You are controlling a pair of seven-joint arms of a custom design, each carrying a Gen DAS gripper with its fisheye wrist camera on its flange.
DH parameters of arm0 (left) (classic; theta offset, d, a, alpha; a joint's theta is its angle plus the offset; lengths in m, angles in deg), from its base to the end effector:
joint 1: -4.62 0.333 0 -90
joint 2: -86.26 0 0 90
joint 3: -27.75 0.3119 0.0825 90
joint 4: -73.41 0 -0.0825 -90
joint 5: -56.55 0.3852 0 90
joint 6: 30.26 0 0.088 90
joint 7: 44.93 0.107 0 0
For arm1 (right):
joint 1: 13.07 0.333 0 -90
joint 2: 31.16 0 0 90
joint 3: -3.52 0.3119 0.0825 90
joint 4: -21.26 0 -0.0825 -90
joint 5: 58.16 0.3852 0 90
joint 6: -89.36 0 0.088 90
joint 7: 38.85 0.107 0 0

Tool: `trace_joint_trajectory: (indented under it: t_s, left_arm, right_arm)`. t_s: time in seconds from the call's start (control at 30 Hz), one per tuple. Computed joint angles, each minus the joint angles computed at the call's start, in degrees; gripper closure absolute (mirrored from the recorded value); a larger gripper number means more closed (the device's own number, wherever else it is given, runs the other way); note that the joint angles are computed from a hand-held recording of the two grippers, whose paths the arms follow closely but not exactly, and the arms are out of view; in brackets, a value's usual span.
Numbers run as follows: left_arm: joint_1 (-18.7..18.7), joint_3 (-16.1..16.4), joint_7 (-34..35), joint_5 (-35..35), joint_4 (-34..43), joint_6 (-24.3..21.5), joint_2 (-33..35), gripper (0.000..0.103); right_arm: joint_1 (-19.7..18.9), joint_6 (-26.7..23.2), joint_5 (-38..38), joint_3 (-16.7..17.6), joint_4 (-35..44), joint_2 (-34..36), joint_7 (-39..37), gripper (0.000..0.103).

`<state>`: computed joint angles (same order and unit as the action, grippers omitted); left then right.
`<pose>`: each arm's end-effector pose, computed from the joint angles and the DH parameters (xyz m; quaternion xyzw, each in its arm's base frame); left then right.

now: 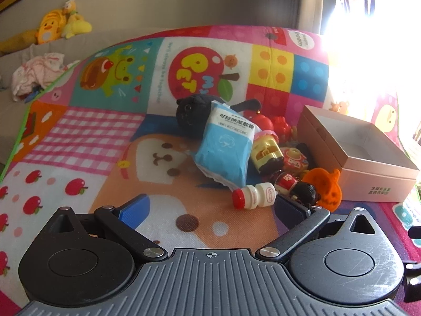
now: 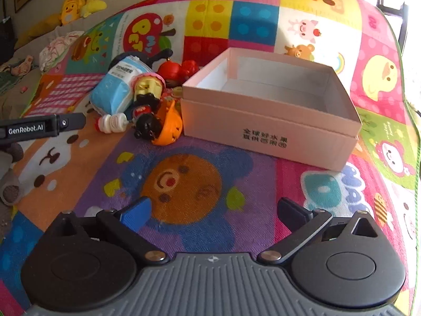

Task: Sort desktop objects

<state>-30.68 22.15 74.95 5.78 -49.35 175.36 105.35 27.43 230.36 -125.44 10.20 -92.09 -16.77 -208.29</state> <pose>0.5051 -0.3039 0.3497 -0.5573 0.6813 -0.4005 0.2548 0.4245 0.4550 0.3606 -0.6264 0.6704 -0.2876 0.2747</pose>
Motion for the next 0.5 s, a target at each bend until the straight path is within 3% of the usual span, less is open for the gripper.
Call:
trace_joint_trajectory:
  t_s: [0.07,0.13,0.23,0.37,0.43,0.5]
  left_arm:
    - [2.93,-1.97,-4.38,4.34,-1.88,1.67,-0.81,0.000]
    - [4.89,-3.08,-7.55,7.60,-3.45,2.60,-1.74,0.000]
    - [8.25,-4.72,-12.86,14.20,-6.25,3.34,-3.28,0.000]
    - [11.53,-5.92,-18.80,21.99,-8.33,2.38,-4.11,0.000]
    - [13.95,-7.19,-23.64,27.74,-8.27,1.31,-3.50,0.000]
    - [14.06,-7.09,-26.28,30.27,-7.45,0.57,-2.53,0.000]
  right_arm:
    - [0.01,0.14,-1.28,-0.19,3.20,1.86,-4.08,0.039]
    - [0.75,-3.00,-0.48,-0.88,6.23,3.22,-5.40,0.058]
    - [2.64,-8.77,-6.72,-2.75,3.75,0.53,8.07,0.056]
    - [2.86,-24.38,-8.33,-1.02,1.07,-1.62,16.37,0.041]
    - [0.87,-26.90,-3.93,-0.51,1.91,-0.61,16.18,0.041]
    - [-1.55,-23.67,-1.81,-0.82,0.54,-0.50,17.76,0.042]
